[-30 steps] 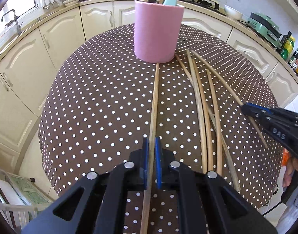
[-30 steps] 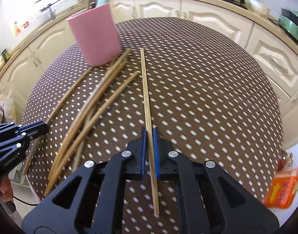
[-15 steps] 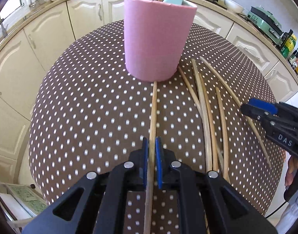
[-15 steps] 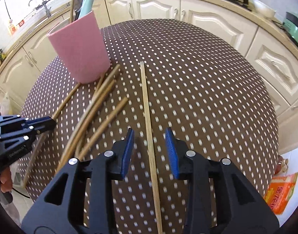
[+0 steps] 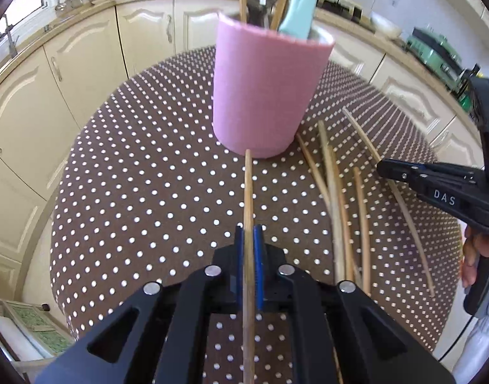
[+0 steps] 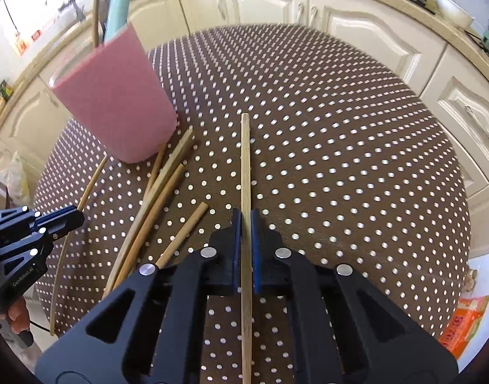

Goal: Organize utensils
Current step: 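Lift the chopstick into the pink cup with the left tool while the right tool drops its chopstick in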

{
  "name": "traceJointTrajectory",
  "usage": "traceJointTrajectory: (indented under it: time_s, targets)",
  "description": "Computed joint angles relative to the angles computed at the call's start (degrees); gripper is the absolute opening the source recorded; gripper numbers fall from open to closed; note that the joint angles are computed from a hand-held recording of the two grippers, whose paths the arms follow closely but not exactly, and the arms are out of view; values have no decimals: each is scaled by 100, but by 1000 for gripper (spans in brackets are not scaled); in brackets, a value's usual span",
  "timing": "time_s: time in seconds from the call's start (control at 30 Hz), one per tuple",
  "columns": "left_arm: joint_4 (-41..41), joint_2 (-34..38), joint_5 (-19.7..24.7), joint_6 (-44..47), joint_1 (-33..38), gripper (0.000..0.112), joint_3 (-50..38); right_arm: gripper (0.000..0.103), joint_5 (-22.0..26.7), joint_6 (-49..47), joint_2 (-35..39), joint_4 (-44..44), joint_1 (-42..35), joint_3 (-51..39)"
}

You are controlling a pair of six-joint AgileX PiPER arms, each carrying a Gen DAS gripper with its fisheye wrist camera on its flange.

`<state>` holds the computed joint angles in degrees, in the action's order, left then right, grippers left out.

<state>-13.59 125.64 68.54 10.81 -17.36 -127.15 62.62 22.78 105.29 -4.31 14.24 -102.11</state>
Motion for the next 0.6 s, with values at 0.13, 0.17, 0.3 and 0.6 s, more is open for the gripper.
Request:
traceJointTrajectory:
  time_s: [0.13, 0.17, 0.3, 0.6]
  targets:
    - [-437, -861, -874, 365, 119, 6, 1145, 6, -791, 63, -858, 113, -50, 858]
    - [-640, -1072, -1106, 527, 161, 6, 1384, 6, -936, 50, -1014, 165, -58, 992]
    - [-1187, -1634, -1851, 959, 228, 6, 1889, 6, -1461, 183, -1577, 5, 94, 1344]
    - [-2192, -2065, -2964, 1614, 117, 6, 1930, 7, -2457, 1138, -2093, -1086, 643, 1185]
